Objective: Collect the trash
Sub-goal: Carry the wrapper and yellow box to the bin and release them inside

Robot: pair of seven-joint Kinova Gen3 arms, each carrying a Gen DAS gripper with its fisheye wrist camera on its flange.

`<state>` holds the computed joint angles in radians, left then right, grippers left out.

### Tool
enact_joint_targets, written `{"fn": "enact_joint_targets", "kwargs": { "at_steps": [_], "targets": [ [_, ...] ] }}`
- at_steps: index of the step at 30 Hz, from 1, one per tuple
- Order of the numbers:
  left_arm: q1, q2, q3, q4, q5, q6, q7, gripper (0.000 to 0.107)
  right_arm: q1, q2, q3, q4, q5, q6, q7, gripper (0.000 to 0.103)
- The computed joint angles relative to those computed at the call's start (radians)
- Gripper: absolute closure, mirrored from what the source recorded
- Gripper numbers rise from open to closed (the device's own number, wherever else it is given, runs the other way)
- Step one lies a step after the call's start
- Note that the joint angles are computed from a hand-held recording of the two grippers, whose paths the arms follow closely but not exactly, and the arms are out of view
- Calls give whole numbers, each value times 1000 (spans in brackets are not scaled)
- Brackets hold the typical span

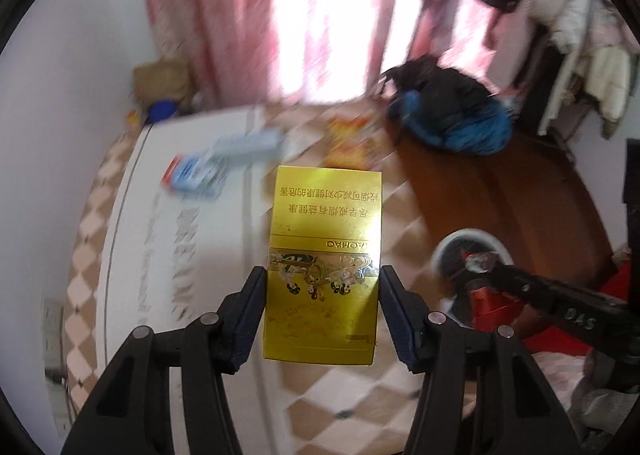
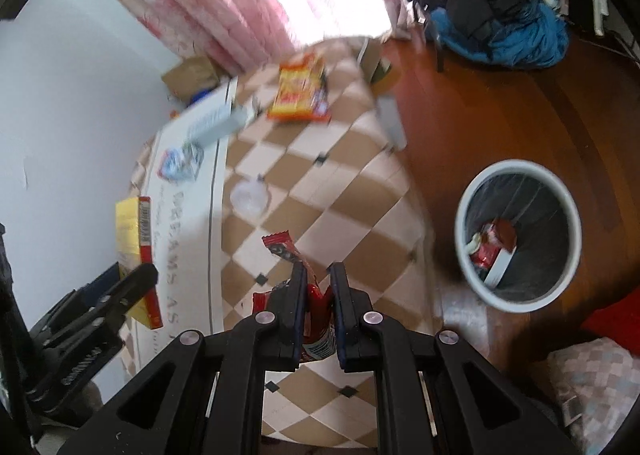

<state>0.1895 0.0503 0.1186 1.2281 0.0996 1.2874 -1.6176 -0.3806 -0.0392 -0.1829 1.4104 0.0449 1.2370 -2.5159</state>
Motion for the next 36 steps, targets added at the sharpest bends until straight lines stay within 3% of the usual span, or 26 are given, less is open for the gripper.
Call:
{"fn": "enact_joint_targets", "kwargs": {
  "at_steps": [9, 16, 21, 25, 29, 33, 35, 36],
  "targets": [
    [186, 143, 92, -219, -9, 27, 86, 55, 156, -172, 91, 18, 14, 123, 117, 91],
    [363, 368, 96, -390, -26, 117, 156, 55, 303, -227, 266, 180, -100, 91, 305, 91],
    [426, 577, 70, -590, 28, 257, 195, 55, 376, -177, 416, 333, -218, 20, 490, 91],
    [455, 728, 58, -770, 46, 377, 230, 54, 460, -103, 461, 417, -285, -38, 616, 91],
    [479, 807, 29, -883, 47, 454, 252, 54, 533, -37, 474, 467, -337, -90, 700, 91],
    [483, 812, 8, -854, 40, 445, 260, 53, 595, 33, 454, 487, -380, -120, 761, 90],
    [489, 786, 0, -808, 31, 426, 268, 41, 619, 56, 431, 489, -389, -124, 775, 88],
    [489, 778, 2, -794, 28, 416, 269, 30, 627, 67, 416, 487, -385, -122, 777, 80]
  ]
}}
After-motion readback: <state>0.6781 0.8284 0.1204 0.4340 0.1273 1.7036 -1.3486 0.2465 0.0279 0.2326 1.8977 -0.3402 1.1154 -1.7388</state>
